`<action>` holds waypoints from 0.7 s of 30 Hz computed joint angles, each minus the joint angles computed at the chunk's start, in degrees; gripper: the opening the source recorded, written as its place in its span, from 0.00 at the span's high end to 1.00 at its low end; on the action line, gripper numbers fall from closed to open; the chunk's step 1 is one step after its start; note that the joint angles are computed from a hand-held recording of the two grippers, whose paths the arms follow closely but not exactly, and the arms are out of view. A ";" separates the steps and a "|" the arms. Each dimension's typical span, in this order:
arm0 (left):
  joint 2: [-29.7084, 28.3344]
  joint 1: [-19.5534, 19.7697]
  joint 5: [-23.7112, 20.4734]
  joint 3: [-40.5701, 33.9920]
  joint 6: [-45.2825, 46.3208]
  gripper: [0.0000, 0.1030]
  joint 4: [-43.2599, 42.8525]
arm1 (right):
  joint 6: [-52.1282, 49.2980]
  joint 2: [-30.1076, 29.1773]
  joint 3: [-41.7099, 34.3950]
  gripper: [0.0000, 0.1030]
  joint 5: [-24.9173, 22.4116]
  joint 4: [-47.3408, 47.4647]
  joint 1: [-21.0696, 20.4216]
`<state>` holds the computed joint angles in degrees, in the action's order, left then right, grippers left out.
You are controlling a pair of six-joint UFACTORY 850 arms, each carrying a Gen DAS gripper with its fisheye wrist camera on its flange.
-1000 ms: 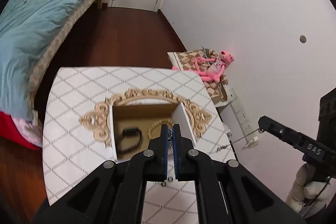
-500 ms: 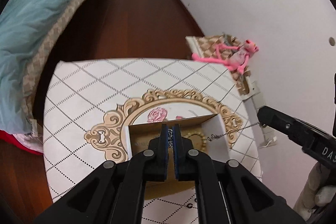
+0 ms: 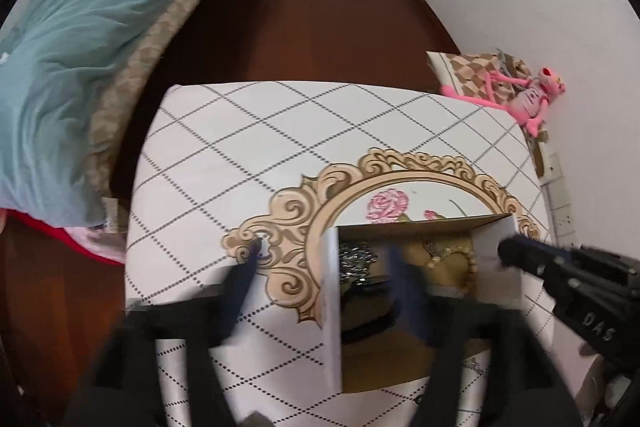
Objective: Organize jewelry
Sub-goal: 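Carry both silver chains into the white box and open both tools, then lift both tools away from the box over the table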
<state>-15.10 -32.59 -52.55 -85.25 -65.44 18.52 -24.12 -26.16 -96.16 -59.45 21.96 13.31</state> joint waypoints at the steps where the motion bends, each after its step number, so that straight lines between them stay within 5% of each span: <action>1: 0.41 -0.47 -0.27 0.53 -1.33 0.26 1.52 | 0.53 0.10 0.46 0.68 -0.14 -0.89 -0.07; 2: 0.33 -0.74 -1.32 0.43 -2.04 0.26 2.27 | 0.54 0.79 1.50 0.49 0.52 -1.24 -0.36; 7: 1.49 -2.63 -3.54 1.69 -6.22 0.18 6.11 | 0.73 4.44 5.67 0.42 4.55 -3.25 -1.08; 9: 1.77 -3.69 -4.47 2.02 -7.93 0.03 7.93 | 2.03 6.53 8.18 0.26 7.29 -6.34 -1.02; 10: 1.90 -4.19 -4.82 2.26 -8.73 0.00 8.73 | 2.82 7.46 9.45 0.10 8.71 -8.29 -0.86; 11: 2.03 -4.75 -5.36 2.46 -9.47 0.00 9.35 | 4.04 8.63 11.10 0.05 10.33 -10.72 -0.57; 21: 2.89 -9.10 -9.41 4.02 -14.14 0.00 11.79 | 6.85 15.30 21.20 0.00 15.79 -15.21 -0.74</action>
<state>-12.21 -41.69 -61.96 -81.23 -79.58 30.31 -17.26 -10.85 -74.96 -43.66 6.75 12.58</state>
